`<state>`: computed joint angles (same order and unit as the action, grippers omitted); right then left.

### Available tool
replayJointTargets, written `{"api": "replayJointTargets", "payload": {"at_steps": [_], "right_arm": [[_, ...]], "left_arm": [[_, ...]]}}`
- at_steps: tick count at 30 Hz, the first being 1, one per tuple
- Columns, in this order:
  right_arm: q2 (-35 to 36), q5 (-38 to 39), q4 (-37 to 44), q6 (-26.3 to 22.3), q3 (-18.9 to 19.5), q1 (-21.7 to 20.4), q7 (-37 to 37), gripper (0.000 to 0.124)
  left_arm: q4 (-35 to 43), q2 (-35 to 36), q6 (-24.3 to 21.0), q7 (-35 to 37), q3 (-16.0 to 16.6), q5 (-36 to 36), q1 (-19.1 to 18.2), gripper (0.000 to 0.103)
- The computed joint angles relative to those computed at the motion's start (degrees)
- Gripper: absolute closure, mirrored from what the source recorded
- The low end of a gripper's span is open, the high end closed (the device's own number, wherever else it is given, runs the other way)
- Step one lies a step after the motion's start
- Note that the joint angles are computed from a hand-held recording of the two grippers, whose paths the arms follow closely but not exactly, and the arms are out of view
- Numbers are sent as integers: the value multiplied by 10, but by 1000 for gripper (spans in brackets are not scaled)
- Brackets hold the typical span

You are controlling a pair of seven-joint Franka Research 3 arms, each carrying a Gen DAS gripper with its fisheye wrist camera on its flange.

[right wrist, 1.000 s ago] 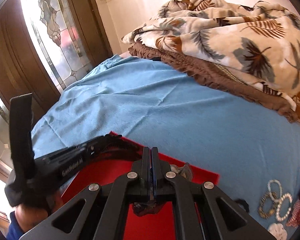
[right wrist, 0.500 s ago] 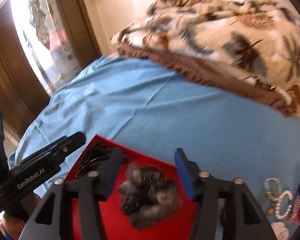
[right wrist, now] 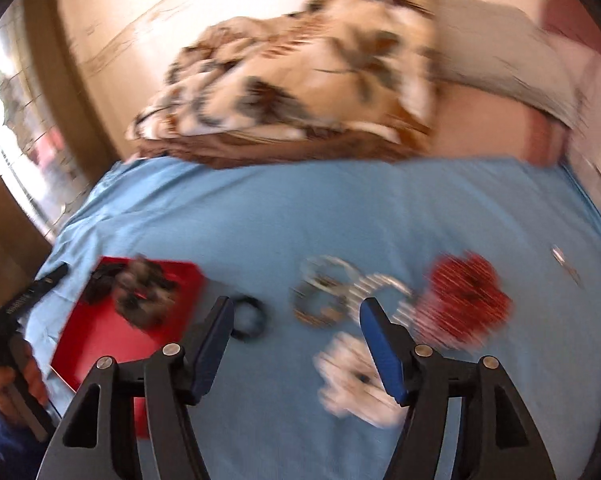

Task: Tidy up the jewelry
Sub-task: 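Grasp the black hair tie with the left tool while the right grasps the white cherry scrunchie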

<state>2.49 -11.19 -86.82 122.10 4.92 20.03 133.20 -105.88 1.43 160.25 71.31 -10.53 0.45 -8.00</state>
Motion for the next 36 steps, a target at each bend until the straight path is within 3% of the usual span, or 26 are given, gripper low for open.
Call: {"api": "replayJointTargets", "payload": {"at_steps": [3,11,16,19,26,29,34,36], "right_arm": [[-74,8,-100,10,-3,-14,7,54],[-157,76,-254,93,10,-55,9,54],[-156,105,-282,146,16,-64,-3,54],[-152,116,-288,161,15,-67,-15,54],[-128,132,-281,176,12,-68,-40,54],[-119,140,-278,182,10,-65,-49,54],[-101,148,-268,184,9,-60,-55,54],[-97,151,-267,183,8,-58,-55,54]], "left_arm": [[4,-7,-13,54,-17,-43,-18,46],[120,80,-119,69,-52,25,-80,46],[250,186,-226,20,-41,87,-117,46],[321,240,-276,-3,-28,116,-136,51],[424,316,-357,9,-11,162,-166,52],[449,335,-382,10,-6,166,-172,52],[455,342,-383,27,-11,161,-173,52],[450,340,-376,28,-8,167,-177,58]]}}
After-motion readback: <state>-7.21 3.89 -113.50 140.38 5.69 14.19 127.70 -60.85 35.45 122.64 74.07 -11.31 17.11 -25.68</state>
